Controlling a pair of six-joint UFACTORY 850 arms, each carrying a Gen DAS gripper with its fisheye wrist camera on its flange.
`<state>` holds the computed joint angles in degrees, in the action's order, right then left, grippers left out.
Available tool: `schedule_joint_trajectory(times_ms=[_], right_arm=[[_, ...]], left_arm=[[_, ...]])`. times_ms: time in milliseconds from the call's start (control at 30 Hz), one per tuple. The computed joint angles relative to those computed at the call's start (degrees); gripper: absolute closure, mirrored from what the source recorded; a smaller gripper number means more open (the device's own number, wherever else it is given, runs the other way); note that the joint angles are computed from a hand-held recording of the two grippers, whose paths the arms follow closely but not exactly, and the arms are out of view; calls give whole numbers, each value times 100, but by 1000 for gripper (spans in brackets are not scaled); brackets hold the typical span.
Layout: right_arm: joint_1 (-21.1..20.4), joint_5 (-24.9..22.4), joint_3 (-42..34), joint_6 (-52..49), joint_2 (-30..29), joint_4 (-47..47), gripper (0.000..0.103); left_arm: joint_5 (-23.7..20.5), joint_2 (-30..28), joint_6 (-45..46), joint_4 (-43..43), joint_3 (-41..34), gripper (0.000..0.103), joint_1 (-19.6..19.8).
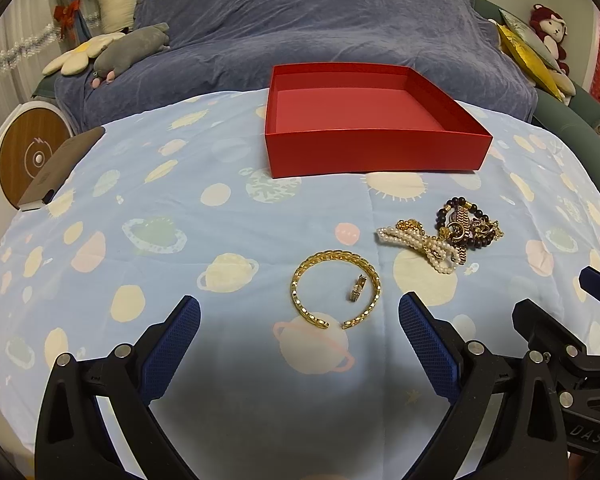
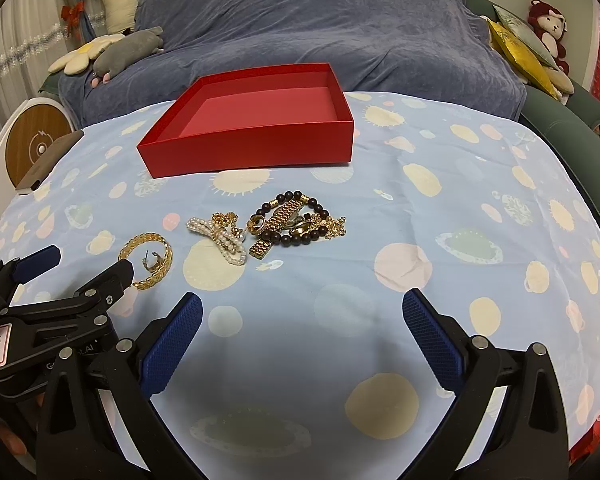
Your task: Organize jewelry
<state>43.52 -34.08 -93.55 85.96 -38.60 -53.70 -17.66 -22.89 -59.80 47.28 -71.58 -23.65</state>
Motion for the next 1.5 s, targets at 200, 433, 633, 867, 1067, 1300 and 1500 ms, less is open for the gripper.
schedule_joint_trajectory(times_ms=[200, 433, 633, 867, 1067, 1300, 1500], right_arm=[[8, -15, -13, 1, -10, -4, 5], [4, -10, -8, 1, -3, 0, 5], [8, -15, -4, 17, -4, -22, 5], [9, -15, -4, 14, -4, -22, 5], [11, -14, -3, 26, -6, -35, 5], [14, -16, -3, 38, -7, -44, 5], [15, -36, -20, 13, -13, -21, 5]], left_arm=[[22, 10, -23, 24, 18, 6, 15], [24, 10, 7, -7, 16, 6, 18], [30, 15, -20, 25, 28, 6, 25], [30, 15, -18, 30, 28, 6, 25], [41, 27, -81, 87, 50, 6, 36], [48, 31, -74, 83, 55, 6, 39], [43, 29, -48, 56, 50, 6, 40]])
